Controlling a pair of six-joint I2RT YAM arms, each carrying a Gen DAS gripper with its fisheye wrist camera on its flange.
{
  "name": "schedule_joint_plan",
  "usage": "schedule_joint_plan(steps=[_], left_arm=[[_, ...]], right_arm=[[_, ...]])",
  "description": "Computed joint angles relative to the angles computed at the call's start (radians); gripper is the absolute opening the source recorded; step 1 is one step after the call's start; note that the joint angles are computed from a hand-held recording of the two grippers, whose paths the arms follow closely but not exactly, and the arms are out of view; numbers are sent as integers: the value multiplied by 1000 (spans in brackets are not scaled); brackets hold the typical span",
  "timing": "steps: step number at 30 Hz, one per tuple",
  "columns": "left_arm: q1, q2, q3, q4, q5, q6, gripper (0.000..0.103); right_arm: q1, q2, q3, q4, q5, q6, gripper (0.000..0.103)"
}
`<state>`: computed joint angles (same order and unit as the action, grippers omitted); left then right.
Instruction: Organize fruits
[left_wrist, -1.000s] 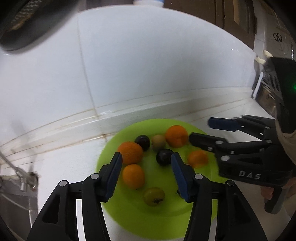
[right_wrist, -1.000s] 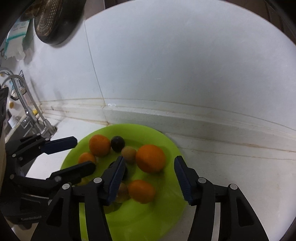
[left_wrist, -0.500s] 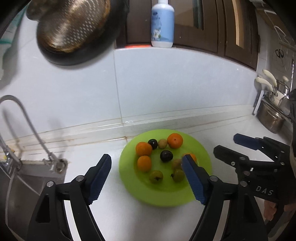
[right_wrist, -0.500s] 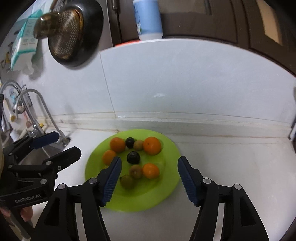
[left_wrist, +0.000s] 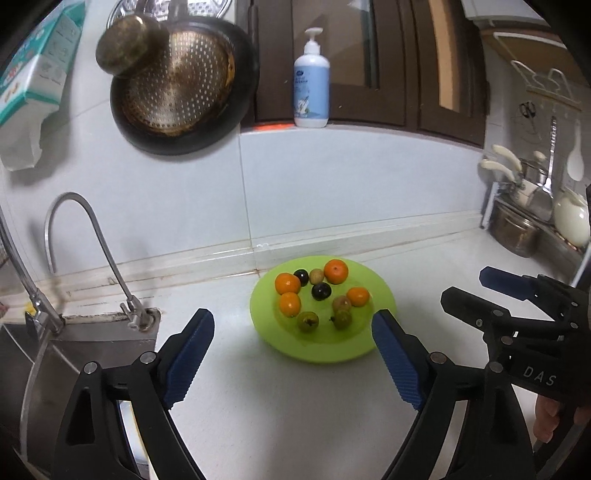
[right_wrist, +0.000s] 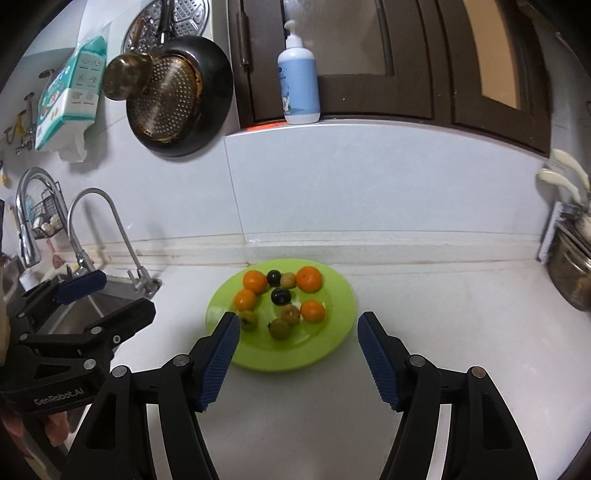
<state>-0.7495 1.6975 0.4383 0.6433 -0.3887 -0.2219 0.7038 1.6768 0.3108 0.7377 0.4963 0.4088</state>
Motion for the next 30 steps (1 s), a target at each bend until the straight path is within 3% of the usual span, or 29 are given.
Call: schedule_joint_plan(steps=[9, 15, 21, 26, 30], left_arm=[[-83, -180, -139, -35, -70, -23, 92], [-229, -280, -180, -132, -236, -130, 95], [-417, -357, -184, -310, -404, -300, 96], [-591, -385, -148, -529, -548, -503, 98], [-727, -372, -98, -748, -638, -728, 100]], right_arm=[[225, -129, -55, -166, 219, 188, 67], [352, -252, -90, -311, 310, 257, 67], [473, -392, -129, -488, 377, 363, 67], [634, -478, -126, -739, 468, 573, 67], [774, -482, -97, -952, 522, 795, 67]])
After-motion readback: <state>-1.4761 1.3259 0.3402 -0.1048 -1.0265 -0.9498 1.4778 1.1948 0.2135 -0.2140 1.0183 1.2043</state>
